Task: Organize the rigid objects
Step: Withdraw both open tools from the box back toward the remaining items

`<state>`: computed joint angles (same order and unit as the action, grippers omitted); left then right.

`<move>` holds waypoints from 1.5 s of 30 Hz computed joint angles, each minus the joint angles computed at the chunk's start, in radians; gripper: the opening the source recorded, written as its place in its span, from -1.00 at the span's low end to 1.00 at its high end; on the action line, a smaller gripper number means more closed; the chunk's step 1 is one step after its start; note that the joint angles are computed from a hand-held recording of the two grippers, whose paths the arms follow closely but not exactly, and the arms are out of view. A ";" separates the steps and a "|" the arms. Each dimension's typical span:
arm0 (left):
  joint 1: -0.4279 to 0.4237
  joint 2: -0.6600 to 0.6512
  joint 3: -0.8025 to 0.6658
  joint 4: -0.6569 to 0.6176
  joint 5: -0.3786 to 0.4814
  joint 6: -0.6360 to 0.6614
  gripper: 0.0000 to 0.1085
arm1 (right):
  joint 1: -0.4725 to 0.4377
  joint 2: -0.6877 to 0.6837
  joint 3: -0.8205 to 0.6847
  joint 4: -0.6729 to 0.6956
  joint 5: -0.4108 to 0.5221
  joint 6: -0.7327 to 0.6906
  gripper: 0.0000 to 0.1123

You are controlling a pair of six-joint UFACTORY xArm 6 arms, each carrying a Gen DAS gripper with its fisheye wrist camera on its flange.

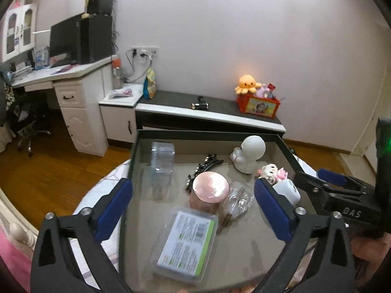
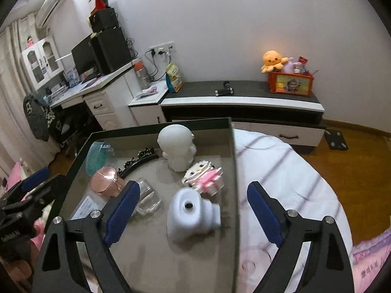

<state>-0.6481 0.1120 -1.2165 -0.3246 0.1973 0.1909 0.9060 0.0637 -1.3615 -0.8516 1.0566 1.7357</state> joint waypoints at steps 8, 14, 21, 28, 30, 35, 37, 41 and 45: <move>0.008 -0.199 0.195 -0.057 -0.029 0.062 0.89 | 0.147 -0.030 -0.023 -0.036 0.160 0.095 0.62; 0.018 -0.358 0.342 0.002 -0.043 0.009 0.89 | 0.256 -0.017 -0.078 -0.061 0.290 0.152 0.62; 0.033 -0.540 0.481 0.147 -0.045 -0.121 0.89 | 0.379 0.059 -0.201 -0.102 0.434 0.176 0.62; 0.042 -0.684 0.588 0.223 -0.022 -0.197 0.89 | 0.484 0.172 -0.356 -0.116 0.568 0.177 0.62; 0.048 -0.723 0.616 0.228 -0.005 -0.208 0.89 | 0.507 0.198 -0.395 -0.109 0.610 0.177 0.62; 0.061 -0.826 0.686 0.299 0.022 -0.281 0.89 | 0.550 0.244 -0.467 -0.125 0.680 0.172 0.62; 0.064 -0.854 0.703 0.336 0.033 -0.314 0.89 | 0.557 0.260 -0.489 -0.129 0.689 0.160 0.62; 0.059 -0.909 0.730 0.376 0.052 -0.342 0.89 | 0.568 0.285 -0.528 -0.136 0.706 0.142 0.62; 0.049 -0.948 0.745 0.374 0.063 -0.341 0.89 | 0.577 0.294 -0.543 -0.150 0.717 0.137 0.62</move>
